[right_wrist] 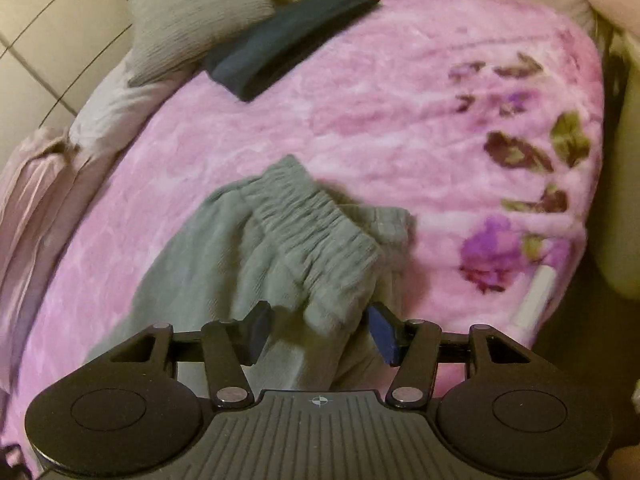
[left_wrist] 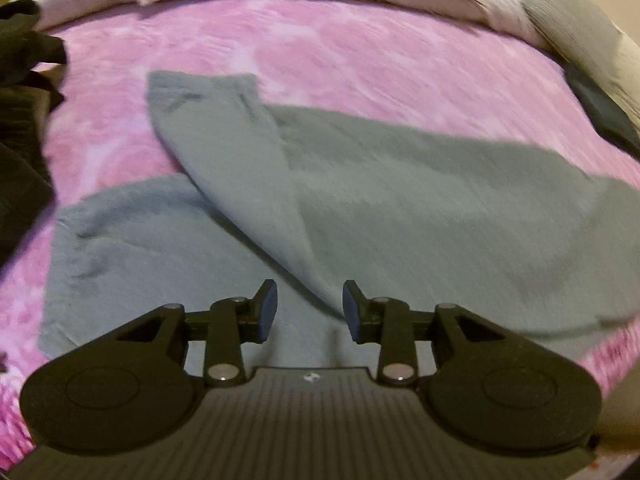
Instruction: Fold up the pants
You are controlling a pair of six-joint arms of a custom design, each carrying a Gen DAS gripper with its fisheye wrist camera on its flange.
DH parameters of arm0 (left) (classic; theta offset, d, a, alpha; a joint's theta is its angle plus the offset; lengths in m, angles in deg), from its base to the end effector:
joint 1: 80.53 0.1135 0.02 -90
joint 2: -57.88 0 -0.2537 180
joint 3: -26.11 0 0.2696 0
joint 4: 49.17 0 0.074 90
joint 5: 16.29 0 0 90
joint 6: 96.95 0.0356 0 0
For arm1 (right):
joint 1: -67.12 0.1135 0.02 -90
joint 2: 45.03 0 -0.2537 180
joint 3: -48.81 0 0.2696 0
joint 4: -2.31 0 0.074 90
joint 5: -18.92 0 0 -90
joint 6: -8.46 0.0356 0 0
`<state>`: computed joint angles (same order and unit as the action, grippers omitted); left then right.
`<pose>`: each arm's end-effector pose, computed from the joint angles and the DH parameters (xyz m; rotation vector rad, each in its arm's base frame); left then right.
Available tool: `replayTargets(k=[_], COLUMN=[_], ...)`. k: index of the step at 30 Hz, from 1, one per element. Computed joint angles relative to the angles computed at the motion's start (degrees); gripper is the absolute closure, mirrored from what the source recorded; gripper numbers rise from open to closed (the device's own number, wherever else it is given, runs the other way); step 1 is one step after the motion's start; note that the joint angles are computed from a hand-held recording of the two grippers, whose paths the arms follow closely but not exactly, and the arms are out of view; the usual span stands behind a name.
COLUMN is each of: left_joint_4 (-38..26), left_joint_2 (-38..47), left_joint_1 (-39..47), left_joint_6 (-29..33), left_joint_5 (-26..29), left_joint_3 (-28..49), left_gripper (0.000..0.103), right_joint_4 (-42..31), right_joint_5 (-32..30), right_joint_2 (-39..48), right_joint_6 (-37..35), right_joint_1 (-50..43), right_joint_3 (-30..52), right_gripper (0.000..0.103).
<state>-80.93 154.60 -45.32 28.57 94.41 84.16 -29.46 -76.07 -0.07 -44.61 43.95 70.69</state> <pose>0.2492 0.1605 0.0959 0.0908 2.6546 -0.1304 0.1405 -0.0568 0.0976 1.2392 2.2119 0.2059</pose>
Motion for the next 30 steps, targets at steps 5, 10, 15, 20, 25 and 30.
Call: replayTargets(k=[5, 10, 15, 20, 25, 30], left_joint_4=[10.3, 16.36, 21.02, 23.12, 16.98, 10.48], left_joint_2=[5.08, 17.6, 29.25, 21.47, 5.15, -1.28], left_joint_1=[-5.85, -14.01, -18.76, -12.93, 5.63, 21.89], left_joint_6=[-3.9, -7.03, -3.73, -5.82, -20.32, -20.32], left_joint_5=[-5.05, -14.28, -23.95, -17.64, -4.69, 2.14], left_joint_3=[3.64, 12.95, 19.92, 15.9, 10.77, 0.29], left_gripper=[0.056, 0.044, 0.067, 0.099, 0.099, 0.101], right_joint_4=[6.2, 4.68, -1.95, -9.66, -9.72, -11.0], right_joint_5=[-2.07, -4.32, 0.72, 1.35, -6.99, -14.78], right_joint_2=[8.15, 9.53, 10.96, 5.53, 0.9, 3.0], right_joint_6=[-2.15, -4.1, -10.14, -15.32, -20.09, -22.25], right_joint_1=[-2.63, -5.41, -0.97, 2.0, -2.85, -15.08], right_joint_3=[0.56, 1.5, 7.07, 13.97, 17.0, 13.07], right_gripper=[0.051, 0.051, 0.08, 0.086, 0.087, 0.087])
